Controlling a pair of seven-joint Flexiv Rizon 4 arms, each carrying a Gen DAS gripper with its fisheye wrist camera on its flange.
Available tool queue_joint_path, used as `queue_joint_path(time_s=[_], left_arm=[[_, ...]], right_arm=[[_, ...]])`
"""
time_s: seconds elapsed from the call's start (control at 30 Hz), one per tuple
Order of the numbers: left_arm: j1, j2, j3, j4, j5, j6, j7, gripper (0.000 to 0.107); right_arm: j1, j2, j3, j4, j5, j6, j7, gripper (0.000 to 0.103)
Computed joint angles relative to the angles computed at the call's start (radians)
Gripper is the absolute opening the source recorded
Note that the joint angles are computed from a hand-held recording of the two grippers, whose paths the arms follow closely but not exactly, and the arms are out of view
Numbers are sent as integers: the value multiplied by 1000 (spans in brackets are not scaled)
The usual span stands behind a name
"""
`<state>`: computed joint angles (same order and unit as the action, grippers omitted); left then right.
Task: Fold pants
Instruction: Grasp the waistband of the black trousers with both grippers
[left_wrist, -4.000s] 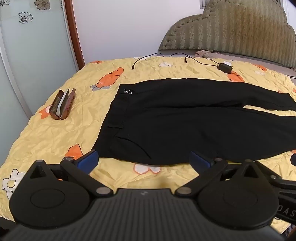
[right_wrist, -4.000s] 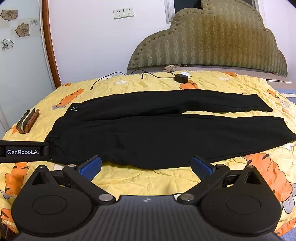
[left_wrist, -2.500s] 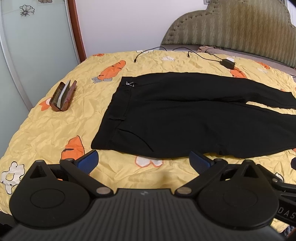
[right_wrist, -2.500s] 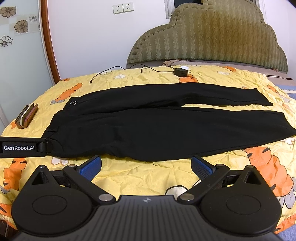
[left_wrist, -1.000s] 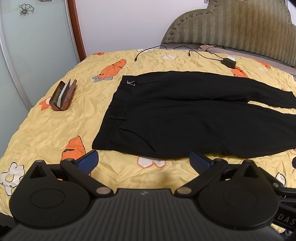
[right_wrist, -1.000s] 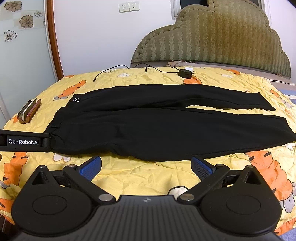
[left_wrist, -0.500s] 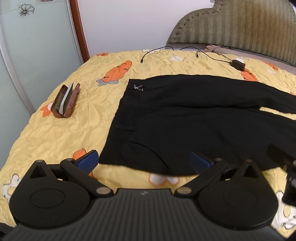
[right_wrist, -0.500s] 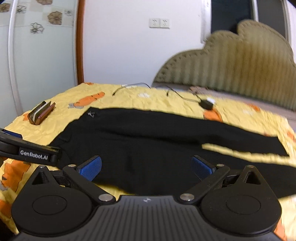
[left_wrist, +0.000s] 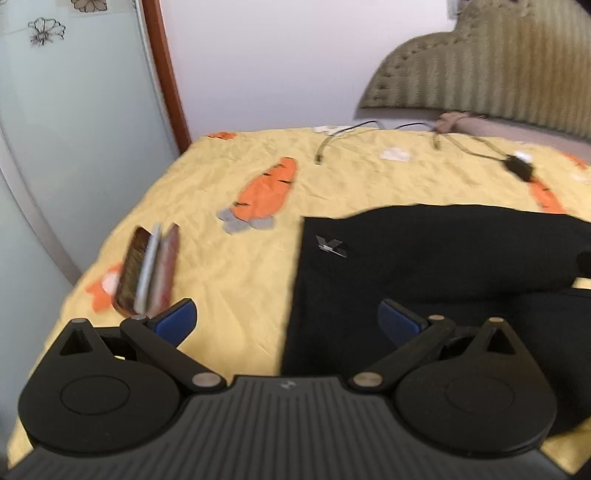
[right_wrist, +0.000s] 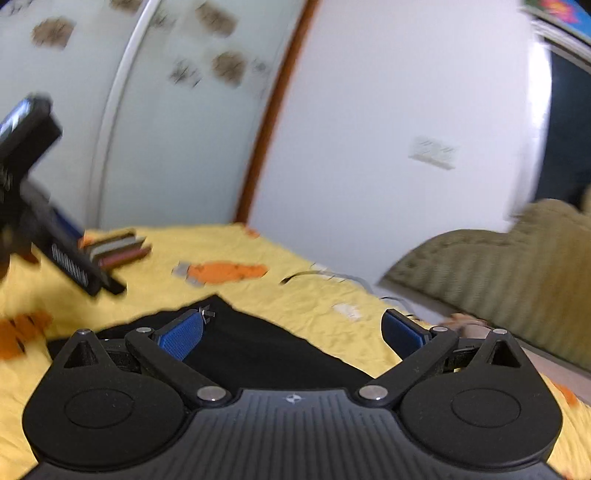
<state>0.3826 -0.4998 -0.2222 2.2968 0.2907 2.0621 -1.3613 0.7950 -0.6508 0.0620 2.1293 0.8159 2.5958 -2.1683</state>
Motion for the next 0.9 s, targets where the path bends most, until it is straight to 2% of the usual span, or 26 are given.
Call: queue_joint_path(time_s=[0.07,0.13,0.27,0.37,0.4,0.5,0.6,0.67,0.7,0.9], left_arm=[[-52,-29,41,-53,-39,-5,25,103],[-26,-58,4,-107,-25,-48,51,103],[128,-148,-207,-235,24,-226,149,103],[226,-267,-375,-343,11,-373,329,103],[228,-295,-388,-390,35,-423,332,103],[209,-375,-422,-466,-45,-472,485,103],[139,-427,-381,-562,-75,-511,536,103],[55,-446,-297,-628,-87,-498,512,103],[36,-460,-285,-651,-109,-506,527,103],[4,-513,-283,-738,-260,-662,564,103]], right_arm=[[-82,-3,-5,-6,-137,-95,43,103],[-163,-16,-13,-25,-270,-198,115,103],[-262,-79,-55,-114,-465,-370,207,103],[-350,-116,-54,-177,-609,-504,270,103],[-388,-124,-39,-194,-658,-549,295,103],[-507,-152,17,-243,-792,-640,350,103],[-596,-183,62,-286,-883,-701,404,103],[-602,-203,44,-315,-912,-727,437,103],[-635,-212,70,-324,-942,-738,448,103],[-783,-266,188,-387,-1084,-858,528,103]])
